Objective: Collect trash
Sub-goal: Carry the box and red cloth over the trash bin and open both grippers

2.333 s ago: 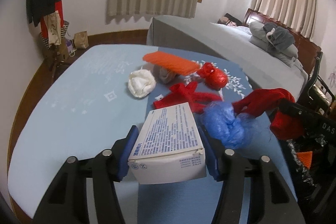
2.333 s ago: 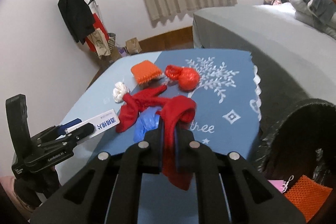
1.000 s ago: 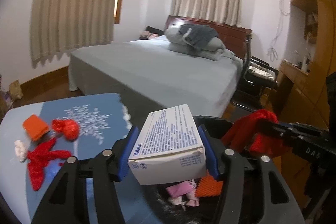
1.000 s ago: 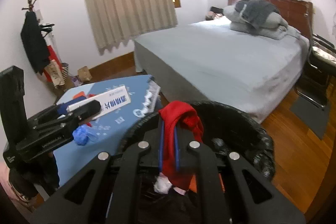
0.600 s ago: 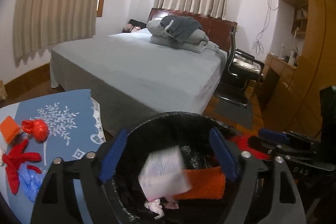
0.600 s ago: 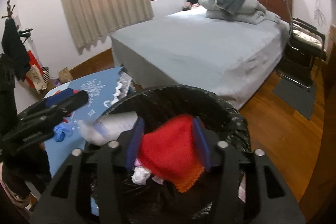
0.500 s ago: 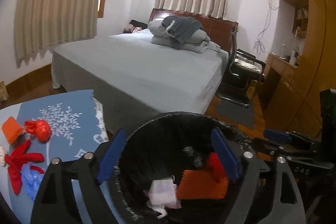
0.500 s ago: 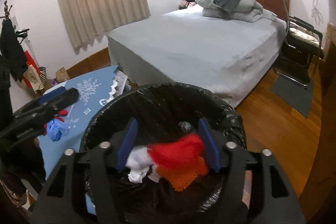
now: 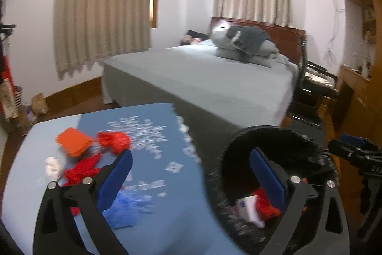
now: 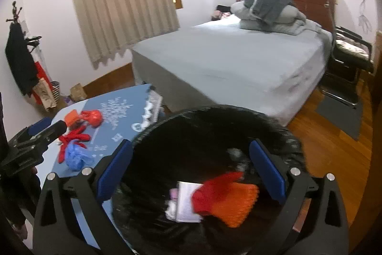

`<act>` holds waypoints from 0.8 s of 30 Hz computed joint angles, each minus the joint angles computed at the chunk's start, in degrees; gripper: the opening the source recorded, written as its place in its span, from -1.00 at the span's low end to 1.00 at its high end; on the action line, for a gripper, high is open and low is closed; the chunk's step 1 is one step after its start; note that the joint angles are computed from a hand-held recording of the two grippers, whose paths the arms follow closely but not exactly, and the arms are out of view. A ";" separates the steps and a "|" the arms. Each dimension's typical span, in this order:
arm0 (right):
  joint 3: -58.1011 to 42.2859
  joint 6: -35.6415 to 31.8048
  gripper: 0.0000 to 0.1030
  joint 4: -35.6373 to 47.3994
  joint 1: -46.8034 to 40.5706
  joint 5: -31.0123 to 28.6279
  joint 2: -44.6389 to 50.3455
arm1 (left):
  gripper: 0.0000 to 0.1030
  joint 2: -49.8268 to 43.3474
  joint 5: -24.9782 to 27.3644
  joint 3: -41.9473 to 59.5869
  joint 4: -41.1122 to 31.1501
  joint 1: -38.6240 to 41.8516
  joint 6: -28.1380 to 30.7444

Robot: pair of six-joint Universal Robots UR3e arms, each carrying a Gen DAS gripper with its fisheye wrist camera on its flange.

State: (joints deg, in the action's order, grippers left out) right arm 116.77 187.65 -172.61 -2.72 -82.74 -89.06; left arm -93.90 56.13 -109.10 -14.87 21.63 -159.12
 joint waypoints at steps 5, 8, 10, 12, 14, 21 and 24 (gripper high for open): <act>-8.64 1.84 0.86 0.21 6.74 -1.76 7.98 | 0.88 1.75 -1.05 -2.07 -0.30 6.67 1.39; -14.29 2.63 0.86 0.96 10.26 -2.89 12.80 | 0.88 1.89 -1.63 -2.70 -0.45 10.41 2.81; -17.75 3.07 0.86 0.82 12.49 -3.62 15.97 | 0.88 1.46 -1.84 -2.84 -0.51 12.75 3.67; -21.32 3.06 0.86 1.31 14.58 -4.36 18.92 | 0.88 1.06 -2.19 -3.20 -0.42 14.57 4.35; -24.78 3.14 0.86 1.92 16.45 -5.11 21.73 | 0.88 0.31 -2.49 -3.70 0.39 16.65 5.09; -37.15 4.21 0.86 5.24 21.29 -6.26 31.20 | 0.88 -2.73 -1.68 -4.26 2.41 20.63 7.24; -43.03 4.31 0.86 7.50 22.91 -6.72 35.10 | 0.88 -4.31 -1.71 -4.23 3.32 22.16 7.93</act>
